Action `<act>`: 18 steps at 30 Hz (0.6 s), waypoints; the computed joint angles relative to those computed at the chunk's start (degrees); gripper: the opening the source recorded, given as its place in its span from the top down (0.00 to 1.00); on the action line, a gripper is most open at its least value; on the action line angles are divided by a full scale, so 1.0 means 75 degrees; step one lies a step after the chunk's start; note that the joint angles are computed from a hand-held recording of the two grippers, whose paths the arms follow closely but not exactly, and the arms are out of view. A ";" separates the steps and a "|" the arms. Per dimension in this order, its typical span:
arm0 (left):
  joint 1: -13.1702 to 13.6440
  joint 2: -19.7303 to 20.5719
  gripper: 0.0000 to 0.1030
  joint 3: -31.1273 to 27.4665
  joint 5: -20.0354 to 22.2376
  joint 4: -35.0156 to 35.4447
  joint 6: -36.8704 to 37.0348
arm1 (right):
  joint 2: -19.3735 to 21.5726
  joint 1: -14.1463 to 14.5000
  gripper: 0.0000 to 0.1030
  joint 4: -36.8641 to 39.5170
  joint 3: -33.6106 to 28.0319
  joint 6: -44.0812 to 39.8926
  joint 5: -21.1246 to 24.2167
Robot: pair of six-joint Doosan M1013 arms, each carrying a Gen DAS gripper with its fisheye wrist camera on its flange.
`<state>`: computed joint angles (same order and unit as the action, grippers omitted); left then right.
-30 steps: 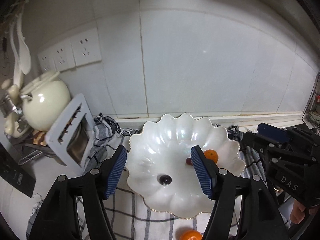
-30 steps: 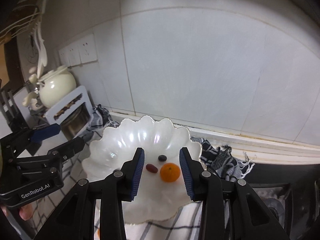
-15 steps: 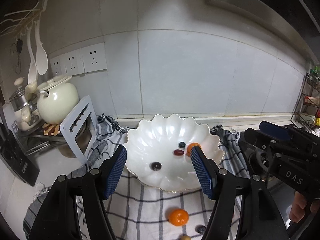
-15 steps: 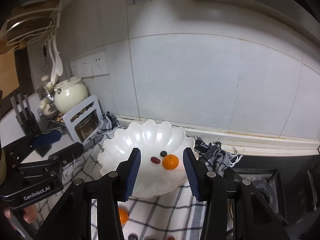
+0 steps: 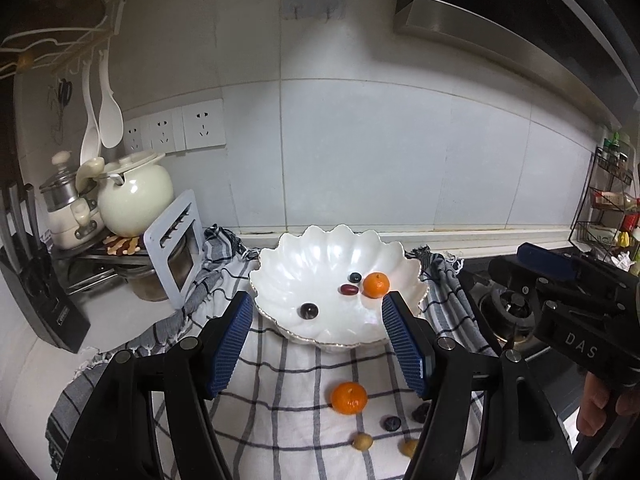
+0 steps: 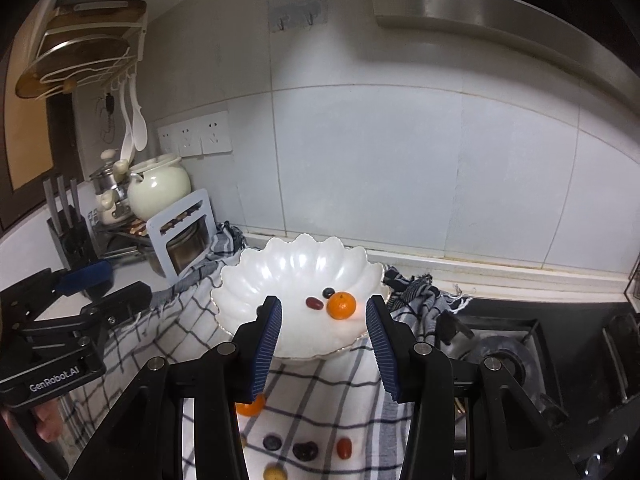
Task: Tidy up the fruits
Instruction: 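Withdraw both tools from the bowl back over the cloth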
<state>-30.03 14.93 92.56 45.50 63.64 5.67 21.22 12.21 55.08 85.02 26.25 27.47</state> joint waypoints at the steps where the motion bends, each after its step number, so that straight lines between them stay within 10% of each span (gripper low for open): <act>1: -0.0025 -0.0019 0.35 0.0028 0.0030 0.0019 -0.0005 | -0.0061 -0.0011 0.56 0.0163 0.0103 -0.0168 -0.0048; 18: -0.0322 -0.0263 0.35 0.0642 -0.0190 0.0125 0.0309 | -0.0531 -0.0073 0.56 0.1297 0.1086 -0.1746 -0.0371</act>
